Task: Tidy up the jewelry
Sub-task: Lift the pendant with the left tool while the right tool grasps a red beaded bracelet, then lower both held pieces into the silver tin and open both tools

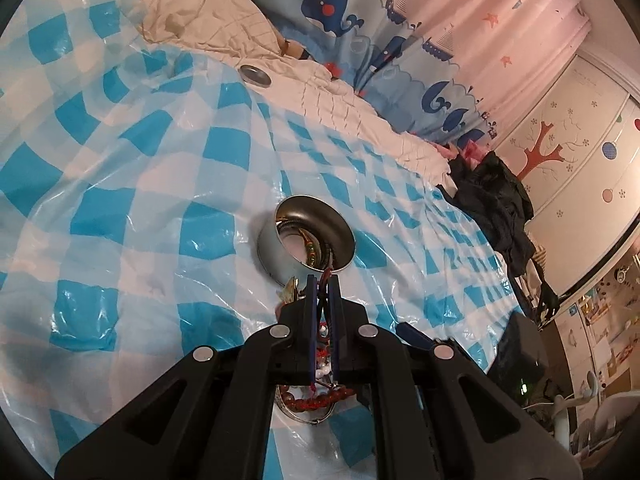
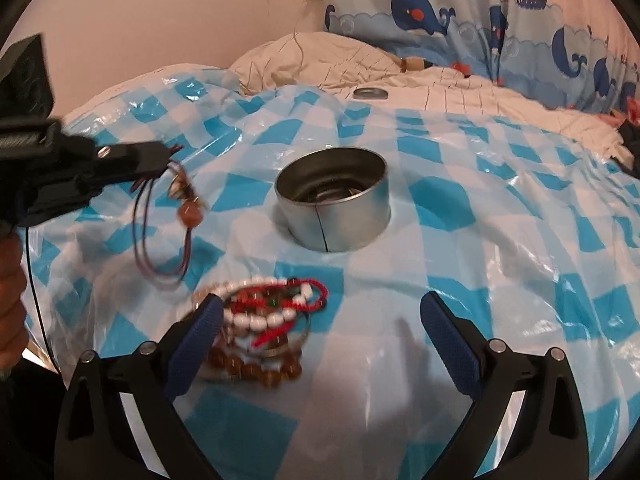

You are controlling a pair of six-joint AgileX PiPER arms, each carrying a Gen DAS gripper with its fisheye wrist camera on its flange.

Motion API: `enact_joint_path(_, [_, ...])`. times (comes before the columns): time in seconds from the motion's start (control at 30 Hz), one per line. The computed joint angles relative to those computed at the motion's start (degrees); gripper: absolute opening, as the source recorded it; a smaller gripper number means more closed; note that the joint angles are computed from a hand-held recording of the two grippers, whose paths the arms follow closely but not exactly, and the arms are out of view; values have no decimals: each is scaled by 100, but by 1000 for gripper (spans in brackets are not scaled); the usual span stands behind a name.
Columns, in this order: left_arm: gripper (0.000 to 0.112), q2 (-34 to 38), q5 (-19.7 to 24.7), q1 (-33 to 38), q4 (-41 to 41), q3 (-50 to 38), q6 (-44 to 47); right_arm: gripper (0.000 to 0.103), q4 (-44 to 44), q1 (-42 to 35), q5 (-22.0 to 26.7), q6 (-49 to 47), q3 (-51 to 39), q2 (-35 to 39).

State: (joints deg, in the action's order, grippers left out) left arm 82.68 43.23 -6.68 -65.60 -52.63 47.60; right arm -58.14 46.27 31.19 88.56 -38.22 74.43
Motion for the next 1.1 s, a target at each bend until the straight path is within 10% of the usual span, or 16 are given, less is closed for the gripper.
enact_joint_path(0.37, [4,23,-22,-1,72,-18,-44,47,1873,-736,-975,-2310,-566,889])
enact_joint_path(0.67, [4,67,-161,-89,193,-41,-139,9,1762,-878,-1389,-1960,-149,422])
enact_joint_path(1.1, [4,89,-200,-121,203,-35,-123,9,1262,-1097,-1641,-1266,98,33])
